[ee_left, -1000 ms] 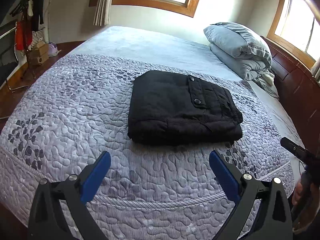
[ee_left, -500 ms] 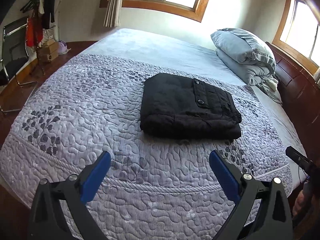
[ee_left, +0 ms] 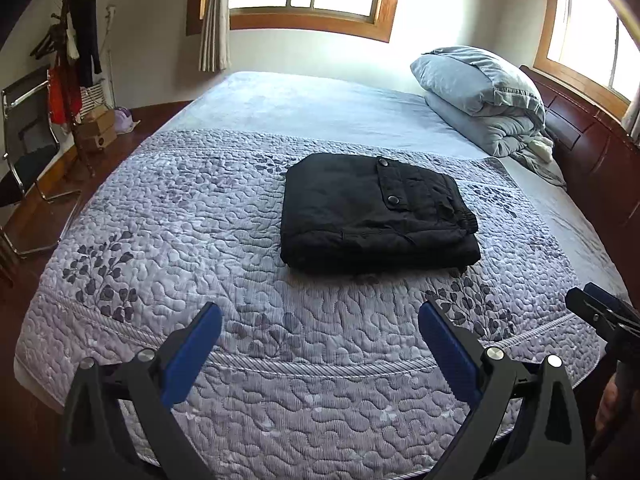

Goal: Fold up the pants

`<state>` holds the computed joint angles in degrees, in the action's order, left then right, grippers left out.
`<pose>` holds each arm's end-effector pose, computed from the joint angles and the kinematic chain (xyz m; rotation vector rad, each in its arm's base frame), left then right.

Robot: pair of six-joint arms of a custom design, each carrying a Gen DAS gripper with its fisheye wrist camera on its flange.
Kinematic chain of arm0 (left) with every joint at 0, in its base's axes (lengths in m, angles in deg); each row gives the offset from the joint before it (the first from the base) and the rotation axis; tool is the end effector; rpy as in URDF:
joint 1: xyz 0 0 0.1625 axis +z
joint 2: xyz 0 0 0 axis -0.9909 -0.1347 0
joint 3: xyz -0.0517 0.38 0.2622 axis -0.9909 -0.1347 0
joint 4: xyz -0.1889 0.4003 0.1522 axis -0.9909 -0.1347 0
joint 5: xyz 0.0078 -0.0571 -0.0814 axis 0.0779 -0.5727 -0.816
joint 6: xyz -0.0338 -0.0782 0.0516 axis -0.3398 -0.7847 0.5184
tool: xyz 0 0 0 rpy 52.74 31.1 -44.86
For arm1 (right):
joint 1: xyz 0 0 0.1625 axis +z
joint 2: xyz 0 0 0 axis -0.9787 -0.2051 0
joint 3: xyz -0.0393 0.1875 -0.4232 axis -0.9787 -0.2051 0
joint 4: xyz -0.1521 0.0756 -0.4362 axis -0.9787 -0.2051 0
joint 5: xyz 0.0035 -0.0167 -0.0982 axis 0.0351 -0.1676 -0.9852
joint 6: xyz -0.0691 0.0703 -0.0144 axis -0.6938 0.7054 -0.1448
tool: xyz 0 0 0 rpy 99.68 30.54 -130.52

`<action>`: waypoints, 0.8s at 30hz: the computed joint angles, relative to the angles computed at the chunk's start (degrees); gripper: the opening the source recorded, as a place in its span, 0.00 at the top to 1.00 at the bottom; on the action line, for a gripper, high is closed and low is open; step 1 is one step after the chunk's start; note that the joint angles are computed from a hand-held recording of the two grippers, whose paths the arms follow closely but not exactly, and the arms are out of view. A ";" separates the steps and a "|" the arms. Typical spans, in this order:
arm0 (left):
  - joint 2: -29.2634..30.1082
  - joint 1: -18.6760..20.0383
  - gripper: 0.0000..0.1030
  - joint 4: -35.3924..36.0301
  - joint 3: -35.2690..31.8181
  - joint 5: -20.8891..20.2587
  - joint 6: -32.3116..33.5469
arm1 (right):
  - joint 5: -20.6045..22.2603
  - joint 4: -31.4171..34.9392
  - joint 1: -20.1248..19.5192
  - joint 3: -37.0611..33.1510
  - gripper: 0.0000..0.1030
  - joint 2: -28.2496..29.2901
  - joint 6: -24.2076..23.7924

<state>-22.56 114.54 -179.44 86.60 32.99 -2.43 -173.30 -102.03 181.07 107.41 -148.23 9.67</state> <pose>-0.4451 -0.5400 0.1715 0.1262 2.2657 -0.9790 0.2129 -0.5246 0.3640 0.6265 -2.4035 0.9008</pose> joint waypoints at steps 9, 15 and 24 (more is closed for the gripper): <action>0.91 -0.20 0.04 2.92 -0.93 0.21 -1.28 | -1.35 0.35 0.73 0.92 0.09 -0.59 0.17; 1.54 -0.46 0.04 4.04 -1.79 -0.10 -1.10 | -1.64 0.51 0.83 1.31 0.09 -0.99 0.02; 1.57 -0.91 0.04 3.23 -1.68 0.43 -0.17 | -1.46 0.33 1.02 1.34 0.08 -1.07 -0.32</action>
